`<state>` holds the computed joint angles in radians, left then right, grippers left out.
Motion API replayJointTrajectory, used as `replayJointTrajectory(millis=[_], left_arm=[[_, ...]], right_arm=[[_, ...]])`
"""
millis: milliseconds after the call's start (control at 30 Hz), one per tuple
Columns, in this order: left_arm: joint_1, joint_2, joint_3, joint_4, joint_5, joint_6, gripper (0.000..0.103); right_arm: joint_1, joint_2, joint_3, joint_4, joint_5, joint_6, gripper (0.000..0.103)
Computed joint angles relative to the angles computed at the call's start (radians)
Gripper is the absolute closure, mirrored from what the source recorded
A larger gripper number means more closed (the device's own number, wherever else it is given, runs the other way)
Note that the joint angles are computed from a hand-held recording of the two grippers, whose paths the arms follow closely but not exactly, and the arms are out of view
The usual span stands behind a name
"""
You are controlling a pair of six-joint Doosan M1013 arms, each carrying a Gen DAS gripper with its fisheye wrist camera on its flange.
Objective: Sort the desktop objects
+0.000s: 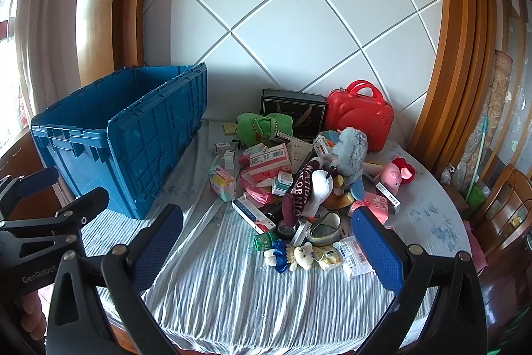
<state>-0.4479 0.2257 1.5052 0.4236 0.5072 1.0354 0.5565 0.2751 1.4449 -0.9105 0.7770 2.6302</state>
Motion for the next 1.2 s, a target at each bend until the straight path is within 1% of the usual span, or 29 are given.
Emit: replayJointTrajectory(millis=[233, 400, 567, 733, 833, 900, 967, 1100, 1200], left_arm=[[-0.002, 0.004, -0.003, 0.006, 0.009, -0.009, 0.014], [-0.002, 0.006, -0.001, -0.010, 0.000, -0.006, 0.014], [-0.013, 0.010, 0.001, 0.024, -0.007, -0.033, 0.014], [-0.031, 0.028, -0.012, 0.085, 0.018, -0.097, 0.014], [-0.031, 0.046, -0.027, 0.035, 0.031, -0.062, 0.014], [-0.036, 0.060, -0.036, 0.030, 0.045, -0.062, 0.014], [-0.047, 0.084, -0.050, 0.050, 0.065, -0.072, 0.014], [-0.068, 0.132, -0.069, 0.079, 0.090, -0.080, 0.014], [-0.078, 0.173, -0.091, 0.032, 0.114, -0.006, 0.014]], right_arm=[[-0.008, 0.000, -0.004, 0.019, -0.004, -0.019, 0.000], [-0.015, -0.005, 0.008, 0.026, -0.011, -0.017, 0.000], [-0.027, -0.011, 0.022, 0.037, -0.022, -0.019, 0.000], [-0.048, -0.023, 0.045, 0.049, -0.041, -0.024, 0.000], [-0.069, -0.037, 0.074, 0.047, -0.049, -0.011, 0.000], [-0.093, -0.050, 0.102, 0.071, -0.060, -0.011, 0.000], [-0.124, -0.064, 0.136, 0.105, -0.072, -0.007, 0.000], [-0.177, -0.084, 0.204, 0.115, -0.099, 0.041, 0.000], [-0.226, -0.082, 0.240, 0.188, -0.107, 0.052, 0.000]])
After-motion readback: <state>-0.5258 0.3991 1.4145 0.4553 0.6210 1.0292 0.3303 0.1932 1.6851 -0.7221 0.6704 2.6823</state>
